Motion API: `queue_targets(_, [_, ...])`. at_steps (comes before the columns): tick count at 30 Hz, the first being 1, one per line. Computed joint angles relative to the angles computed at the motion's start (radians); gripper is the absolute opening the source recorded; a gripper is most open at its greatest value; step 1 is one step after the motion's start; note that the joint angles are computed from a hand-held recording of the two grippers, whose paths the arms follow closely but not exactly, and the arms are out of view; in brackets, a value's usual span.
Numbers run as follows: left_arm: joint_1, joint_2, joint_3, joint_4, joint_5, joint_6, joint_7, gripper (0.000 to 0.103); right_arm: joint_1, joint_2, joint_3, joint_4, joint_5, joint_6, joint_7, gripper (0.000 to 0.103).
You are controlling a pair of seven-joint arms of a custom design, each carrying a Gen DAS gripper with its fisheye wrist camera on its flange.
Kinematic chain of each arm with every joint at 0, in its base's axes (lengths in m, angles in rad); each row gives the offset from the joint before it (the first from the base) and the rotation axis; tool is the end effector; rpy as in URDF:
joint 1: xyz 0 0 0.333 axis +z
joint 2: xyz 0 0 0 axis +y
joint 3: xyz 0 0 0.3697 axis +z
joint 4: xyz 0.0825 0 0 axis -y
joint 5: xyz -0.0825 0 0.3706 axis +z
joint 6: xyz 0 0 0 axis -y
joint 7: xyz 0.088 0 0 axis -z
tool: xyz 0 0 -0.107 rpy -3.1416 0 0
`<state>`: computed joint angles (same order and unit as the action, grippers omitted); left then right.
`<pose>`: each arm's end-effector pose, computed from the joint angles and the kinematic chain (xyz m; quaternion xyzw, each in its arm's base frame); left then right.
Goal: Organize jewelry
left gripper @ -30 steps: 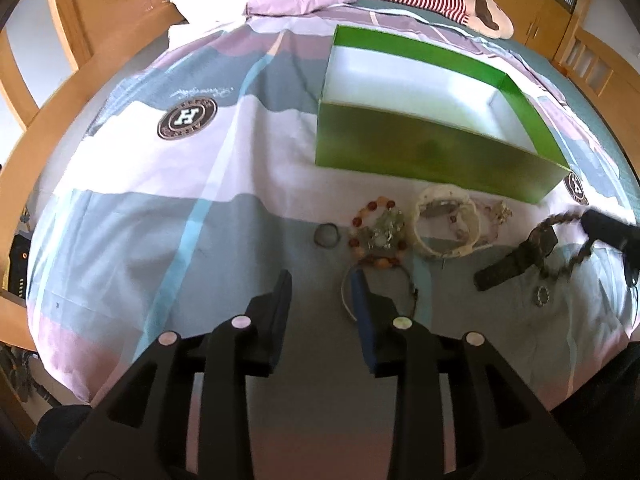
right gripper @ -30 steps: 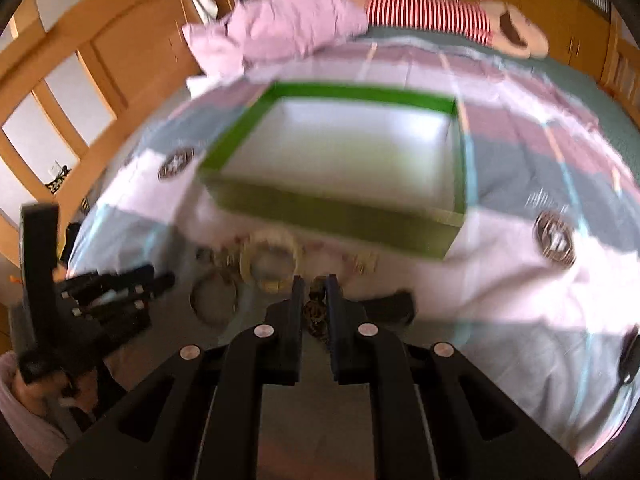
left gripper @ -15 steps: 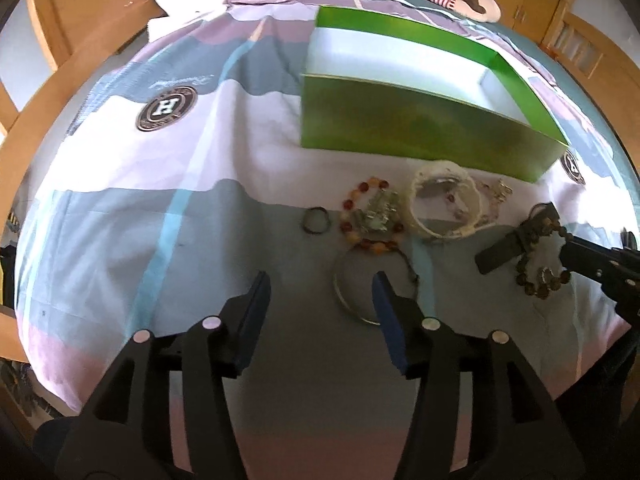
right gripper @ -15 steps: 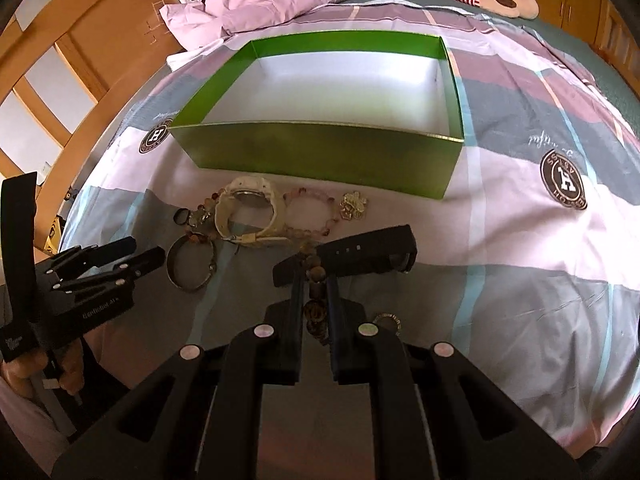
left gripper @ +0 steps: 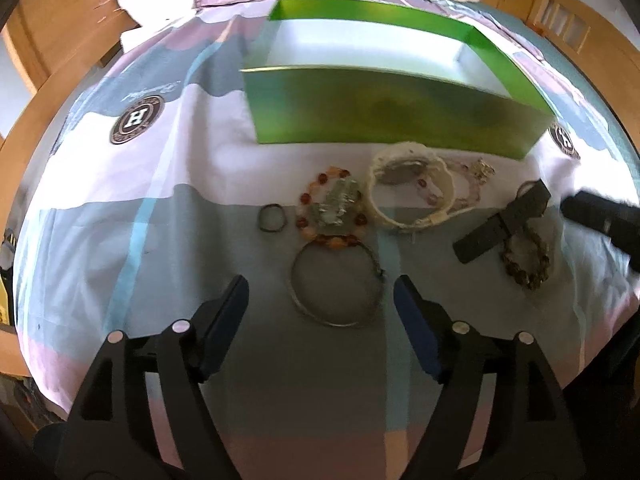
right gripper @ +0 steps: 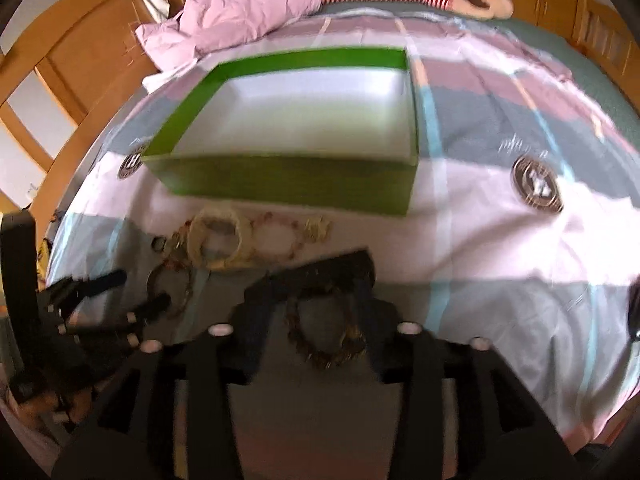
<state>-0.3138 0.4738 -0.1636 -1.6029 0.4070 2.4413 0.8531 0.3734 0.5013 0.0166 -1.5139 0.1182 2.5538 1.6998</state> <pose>0.6549 -0.3136 0.4520 -0.6928 0.6866 -0.1577 0.1543 0.6958 0.2813 0.4859 -0.7382 0.6182 -0.0916 0.2538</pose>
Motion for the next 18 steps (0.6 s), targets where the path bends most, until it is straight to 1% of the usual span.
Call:
queue_targets(2, [-0.007,0.010,0.002,0.016,0.007,-0.010,0.003,0.075,0.002,0.013,-0.006,0.027,-0.004,-0.015,0.013,0.047])
queue_targets(3, [-0.009,0.010,0.003,0.019,0.010,-0.010,0.002,0.075,0.004,0.018,-0.015,0.039,-0.008,-0.026,0.030,0.047])
queue_targets(5, [-0.009,0.005,0.006,0.017,0.015,-0.002,-0.003,0.075,0.012,0.017,-0.043,0.033,-0.027,-0.021,0.084,0.047])
queue_targets(8, [-0.007,0.008,0.007,0.036,0.019,0.010,0.001,0.075,-0.006,0.021,-0.046,0.032,-0.034,-0.057,0.111,0.047])
queue_targets(12, [-0.027,0.065,0.010,0.150,0.042,-0.024,0.042,0.082,-0.023,0.025,-0.025,0.025,-0.029,-0.080,0.092,0.047])
queue_targets(15, [-0.041,0.124,0.009,0.248,0.030,-0.065,0.079,0.082,0.020,0.032,-0.060,0.032,-0.119,-0.105,0.109,0.047])
queue_targets(17, [-0.051,0.168,0.010,0.319,0.015,-0.105,0.107,0.082,0.019,0.034,-0.054,0.030,-0.137,-0.113,0.091,0.047])
queue_targets(18, [-0.057,0.186,0.013,0.346,0.012,-0.122,0.118,0.078,0.016,0.039,-0.049,0.034,-0.139,-0.118,0.080,0.047])
